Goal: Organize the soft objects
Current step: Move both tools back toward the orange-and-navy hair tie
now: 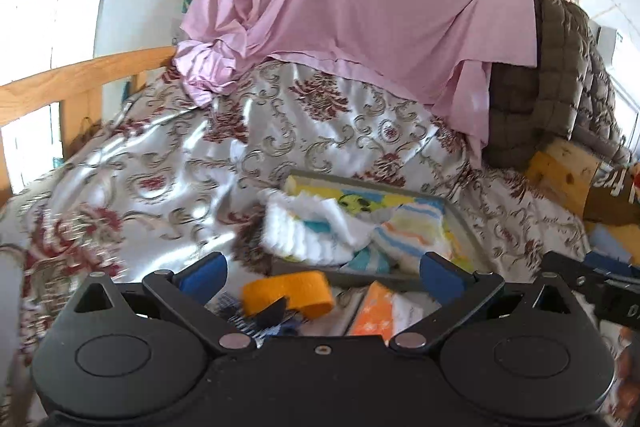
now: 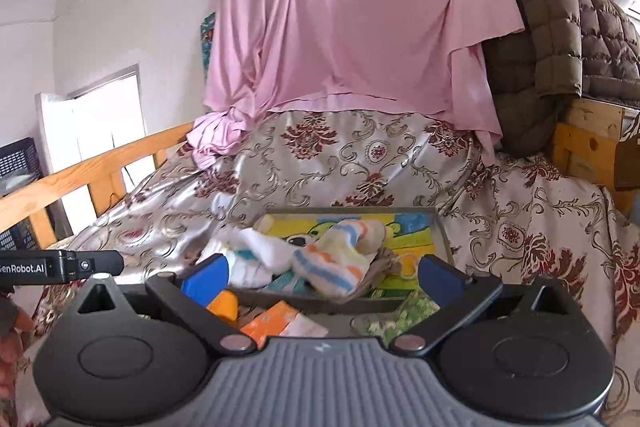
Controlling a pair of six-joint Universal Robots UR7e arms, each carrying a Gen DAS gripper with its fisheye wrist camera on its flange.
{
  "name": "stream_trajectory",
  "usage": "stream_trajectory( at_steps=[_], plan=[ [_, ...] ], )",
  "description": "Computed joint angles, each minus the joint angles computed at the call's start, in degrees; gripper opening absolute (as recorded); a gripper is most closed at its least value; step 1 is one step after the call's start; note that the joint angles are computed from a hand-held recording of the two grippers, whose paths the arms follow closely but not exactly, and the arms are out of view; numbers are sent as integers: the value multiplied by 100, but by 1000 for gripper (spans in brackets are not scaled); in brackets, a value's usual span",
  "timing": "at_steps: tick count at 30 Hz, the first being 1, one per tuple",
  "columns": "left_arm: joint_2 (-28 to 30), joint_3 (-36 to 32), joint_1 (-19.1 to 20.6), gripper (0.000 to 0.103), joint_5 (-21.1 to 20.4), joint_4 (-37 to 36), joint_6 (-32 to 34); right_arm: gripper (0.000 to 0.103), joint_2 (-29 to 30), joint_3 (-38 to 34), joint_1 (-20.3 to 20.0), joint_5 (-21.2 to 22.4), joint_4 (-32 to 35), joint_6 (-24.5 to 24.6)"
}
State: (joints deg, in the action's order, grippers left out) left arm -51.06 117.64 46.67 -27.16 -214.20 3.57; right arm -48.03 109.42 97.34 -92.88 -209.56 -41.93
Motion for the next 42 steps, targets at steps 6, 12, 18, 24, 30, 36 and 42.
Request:
stream_trajectory(
  at_steps=[6, 12, 18, 24, 30, 36, 42],
  plan=[
    [-219, 602, -201, 102, 268, -219, -147, 103, -207, 563, -28, -32, -418, -66],
    [-194, 1117, -430, 102, 543, -549, -73, 103, -353, 967, -19, -306, -663, -14],
    [-311, 1308, -527, 102, 731, -182, -265, 103, -401, 1198, 16, -694, -683, 157],
    [-458, 1313, -419, 102, 778, 451, -850, 103, -360, 1191, 38, -866, -490, 73],
    [-503, 1276, -375, 102, 927, 930, -1242, 103, -250, 1042, 120, -1203, -170, 34],
    [-530, 1221, -306, 102, 975, 1379, -1521, 103, -168, 956, 162, -1385, -28, -9],
    [-509, 1115, -191, 102, 825, 1638, -1509, 103, -54, 865, 201, -1483, -71, -129]
  ],
)
